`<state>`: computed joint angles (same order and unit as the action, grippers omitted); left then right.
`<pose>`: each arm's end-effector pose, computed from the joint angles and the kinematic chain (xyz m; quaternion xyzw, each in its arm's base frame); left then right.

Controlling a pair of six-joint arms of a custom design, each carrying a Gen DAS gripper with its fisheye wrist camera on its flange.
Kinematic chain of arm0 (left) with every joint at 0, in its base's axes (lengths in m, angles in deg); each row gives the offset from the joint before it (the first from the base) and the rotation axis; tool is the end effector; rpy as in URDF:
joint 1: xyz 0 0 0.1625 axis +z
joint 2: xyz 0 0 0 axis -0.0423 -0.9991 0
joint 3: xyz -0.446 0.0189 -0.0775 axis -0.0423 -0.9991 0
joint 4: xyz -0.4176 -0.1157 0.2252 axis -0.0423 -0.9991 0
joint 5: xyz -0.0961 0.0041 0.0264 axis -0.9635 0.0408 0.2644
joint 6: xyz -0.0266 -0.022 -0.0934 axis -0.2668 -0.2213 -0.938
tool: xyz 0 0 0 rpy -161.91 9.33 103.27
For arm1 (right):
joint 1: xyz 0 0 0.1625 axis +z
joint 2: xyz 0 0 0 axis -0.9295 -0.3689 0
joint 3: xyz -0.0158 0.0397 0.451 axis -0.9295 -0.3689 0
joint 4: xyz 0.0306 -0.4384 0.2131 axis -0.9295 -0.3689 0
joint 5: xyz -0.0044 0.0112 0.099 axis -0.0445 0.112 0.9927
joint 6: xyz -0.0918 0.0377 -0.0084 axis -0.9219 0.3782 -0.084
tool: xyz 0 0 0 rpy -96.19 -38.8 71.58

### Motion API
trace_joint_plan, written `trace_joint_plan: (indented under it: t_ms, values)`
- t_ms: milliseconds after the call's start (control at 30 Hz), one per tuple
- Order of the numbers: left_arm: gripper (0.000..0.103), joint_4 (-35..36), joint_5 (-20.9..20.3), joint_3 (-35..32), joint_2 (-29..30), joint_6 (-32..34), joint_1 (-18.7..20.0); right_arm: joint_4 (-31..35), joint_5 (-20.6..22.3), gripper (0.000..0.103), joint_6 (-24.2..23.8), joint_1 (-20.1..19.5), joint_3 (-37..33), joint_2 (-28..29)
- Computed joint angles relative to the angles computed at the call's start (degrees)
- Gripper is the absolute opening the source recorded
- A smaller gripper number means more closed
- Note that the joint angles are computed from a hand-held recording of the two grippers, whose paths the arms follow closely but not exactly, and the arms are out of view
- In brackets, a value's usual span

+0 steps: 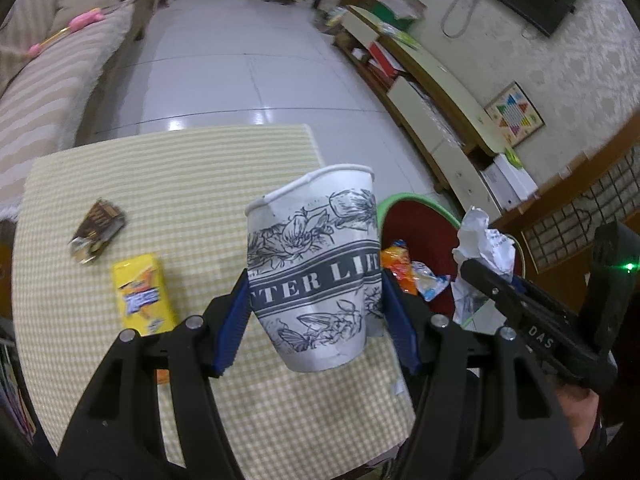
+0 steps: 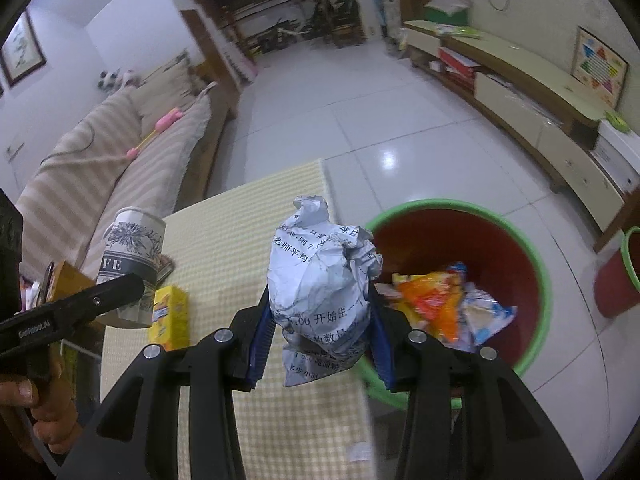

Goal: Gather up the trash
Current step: 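Carry cup and paper ball over the bucket while both tools open to drop them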

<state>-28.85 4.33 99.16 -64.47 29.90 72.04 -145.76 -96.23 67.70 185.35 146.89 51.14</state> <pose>-0.1405 -0.8477 0.4054 0.3076 0.9354 -0.0856 0.1518 0.4264 -0.7125 0.0765 -0.0884 -0.8752 0.3931 0.2678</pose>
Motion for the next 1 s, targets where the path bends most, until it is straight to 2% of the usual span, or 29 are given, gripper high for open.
trace_joint_plan:
  t_ms: [467, 667, 1000]
  values:
    - [0.06, 1.96, -3.6, 3.12, 3.01, 1.46, -3.3, -5.14, -1.96, 0.04, 5.16, -3.71, 12.29, -8.77]
    - [0.06, 3.73, -5.08, 3.36, 4.47, 1.28, -4.0, -5.84, -1.25, 0.04, 6.46, -4.83, 14.5, -10.01]
    - [0.061, 4.5, -4.46, 4.04, 6.19, 0.62, -4.79, -6.49, -0.2, 0.04, 7.29, -5.9, 15.71, -10.45]
